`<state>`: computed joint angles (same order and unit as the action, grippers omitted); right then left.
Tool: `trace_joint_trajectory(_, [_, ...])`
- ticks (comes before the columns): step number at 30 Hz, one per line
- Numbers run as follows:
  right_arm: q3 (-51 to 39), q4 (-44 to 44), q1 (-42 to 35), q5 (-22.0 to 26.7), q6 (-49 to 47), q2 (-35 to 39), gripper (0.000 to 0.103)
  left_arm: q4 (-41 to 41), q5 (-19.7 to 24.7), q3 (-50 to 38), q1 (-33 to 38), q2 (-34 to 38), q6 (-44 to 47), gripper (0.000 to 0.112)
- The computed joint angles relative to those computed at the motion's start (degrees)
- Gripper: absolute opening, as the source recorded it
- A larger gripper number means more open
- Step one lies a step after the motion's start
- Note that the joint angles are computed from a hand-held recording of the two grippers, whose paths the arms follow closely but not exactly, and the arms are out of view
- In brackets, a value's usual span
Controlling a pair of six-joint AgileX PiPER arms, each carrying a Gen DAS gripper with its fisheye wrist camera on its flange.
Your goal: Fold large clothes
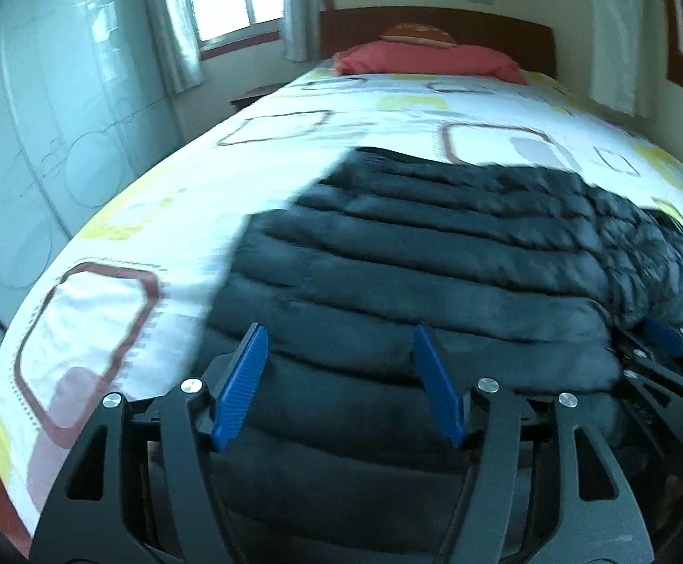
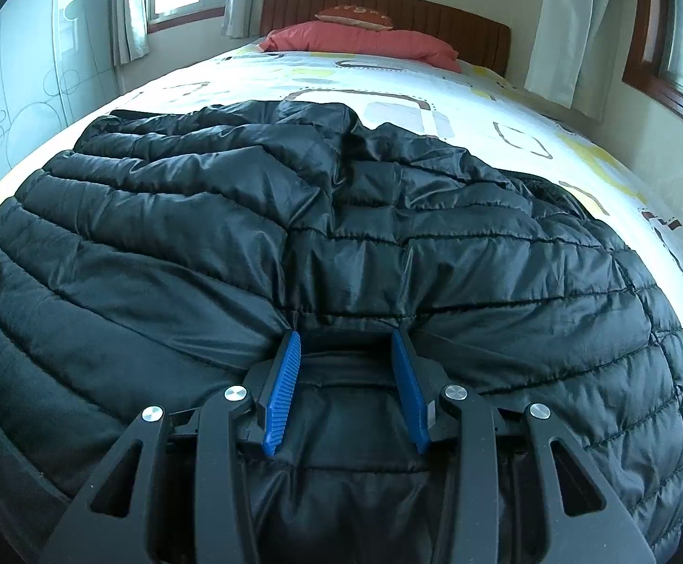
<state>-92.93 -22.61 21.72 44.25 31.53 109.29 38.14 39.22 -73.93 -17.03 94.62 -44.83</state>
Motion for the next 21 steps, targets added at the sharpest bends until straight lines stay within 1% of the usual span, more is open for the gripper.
trace_joint_trajectory(1, [0.0, 0.0, 0.0, -0.1, 0.0, 0.0, 0.041, -0.6, 0.3, -0.4, 1.9, -0.2, 0.9, 0.064])
trace_joint_trajectory(2, [0.0, 0.0, 0.0, 0.0, 0.0, 0.0, 0.041, -3.1, 0.6, -1.4, 4.0, -0.3, 3.5, 0.065])
trace_joint_trajectory(4, [0.0, -0.1, 0.0, 0.0, 0.0, 0.0, 0.041, -13.7, -0.1, -3.1, 10.2, -0.5, 12.8, 0.07])
trace_joint_trajectory(8, [0.1, -0.2, 0.1, -0.1, 0.1, 0.1, 0.041, -36.6, 1.0, -6.0, 20.7, 1.9, 28.8, 0.073])
trace_joint_trajectory(10, [0.1, -0.1, 0.0, -0.1, 0.0, 0.0, 0.041, -48.0, 2.6, -7.5, 24.8, 4.2, 34.3, 0.073])
trace_joint_trajectory(12, [0.1, -0.2, 0.1, -0.1, 0.2, 0.1, 0.041, -59.5, 5.4, -9.3, 28.6, 6.7, 41.7, 0.074])
trace_joint_trajectory(13, [0.1, -0.2, 0.1, -0.1, 0.2, 0.1, 0.041, -65.2, 8.6, -11.7, 30.5, 9.1, 45.8, 0.075])
trace_joint_trajectory(14, [0.2, -0.2, 0.0, -0.2, 0.2, 0.0, 0.041, -71.0, 10.1, -12.1, 32.2, 10.6, 50.2, 0.076])
trace_joint_trajectory(16, [0.2, -0.3, 0.1, -0.2, 0.3, 0.1, 0.041, -76.4, 12.4, -13.6, 34.2, 13.4, 53.3, 0.084])
trace_joint_trajectory(17, [0.3, -0.4, 0.1, -0.3, 0.4, 0.0, 0.041, -79.0, 14.2, -14.8, 35.5, 15.5, 54.1, 0.086])
trace_joint_trajectory(18, [0.2, -0.4, 0.1, -0.2, 0.4, 0.1, 0.041, -82.6, 16.0, -15.7, 36.9, 17.6, 55.8, 0.091])
trace_joint_trajectory(19, [0.1, -0.4, 0.1, -0.2, 0.4, 0.2, 0.041, -85.8, 16.7, -15.5, 37.9, 18.6, 58.3, 0.095])
trace_joint_trajectory(20, [0.1, -0.5, 0.2, -0.2, 0.5, 0.2, 0.041, -87.8, 17.6, -15.7, 38.5, 19.2, 60.3, 0.096])
trace_joint_trajectory(21, [0.2, -0.5, 0.1, -0.3, 0.5, 0.1, 0.041, -87.8, 18.2, -16.1, 38.4, 19.5, 60.8, 0.096])
